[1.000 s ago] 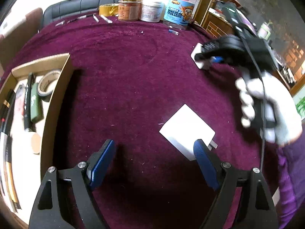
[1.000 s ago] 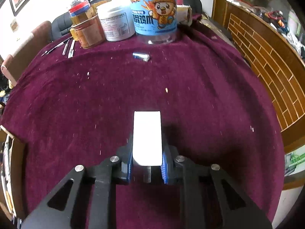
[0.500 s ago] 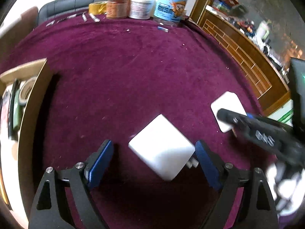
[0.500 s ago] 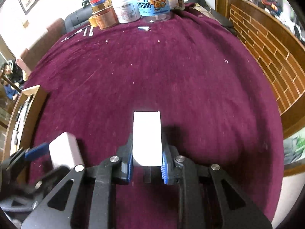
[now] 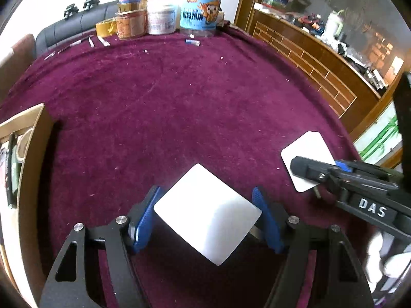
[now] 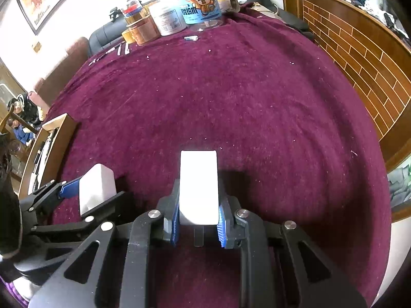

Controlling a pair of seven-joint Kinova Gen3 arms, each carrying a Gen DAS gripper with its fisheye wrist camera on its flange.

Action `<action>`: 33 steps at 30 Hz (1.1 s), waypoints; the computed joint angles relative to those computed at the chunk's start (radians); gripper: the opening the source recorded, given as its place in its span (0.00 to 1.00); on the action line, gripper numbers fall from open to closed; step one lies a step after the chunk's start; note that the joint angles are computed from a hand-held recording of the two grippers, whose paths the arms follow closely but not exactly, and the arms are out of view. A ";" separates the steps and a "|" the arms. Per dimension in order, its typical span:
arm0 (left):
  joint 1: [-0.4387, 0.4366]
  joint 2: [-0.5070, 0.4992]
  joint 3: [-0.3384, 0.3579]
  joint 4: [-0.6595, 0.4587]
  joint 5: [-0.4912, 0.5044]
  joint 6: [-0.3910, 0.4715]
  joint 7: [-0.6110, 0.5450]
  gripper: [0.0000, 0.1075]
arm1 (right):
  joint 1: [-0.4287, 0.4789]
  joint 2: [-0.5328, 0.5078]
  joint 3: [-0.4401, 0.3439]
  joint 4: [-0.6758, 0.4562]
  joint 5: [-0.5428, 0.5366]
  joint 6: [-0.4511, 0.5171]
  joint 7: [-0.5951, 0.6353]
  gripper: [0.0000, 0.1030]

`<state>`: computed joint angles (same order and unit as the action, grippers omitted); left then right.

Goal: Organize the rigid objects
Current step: 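Carry both white chargers into the tray and open both tools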

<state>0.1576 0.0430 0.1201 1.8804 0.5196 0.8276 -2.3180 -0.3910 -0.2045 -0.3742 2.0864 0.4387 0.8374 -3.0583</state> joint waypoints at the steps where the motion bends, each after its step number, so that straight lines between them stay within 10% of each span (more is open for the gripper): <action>1: -0.011 -0.016 -0.007 0.008 0.028 0.009 -0.034 0.61 | 0.000 -0.003 -0.008 -0.002 0.006 0.005 -0.010 0.19; 16: -0.246 -0.114 -0.226 -0.016 0.296 0.309 -0.336 0.61 | -0.086 0.042 -0.085 -0.119 0.143 0.032 -0.140 0.19; 33: -0.544 -0.005 -0.303 -0.082 0.296 0.366 -0.421 0.61 | -0.323 0.295 0.026 -0.414 0.192 -0.044 0.012 0.19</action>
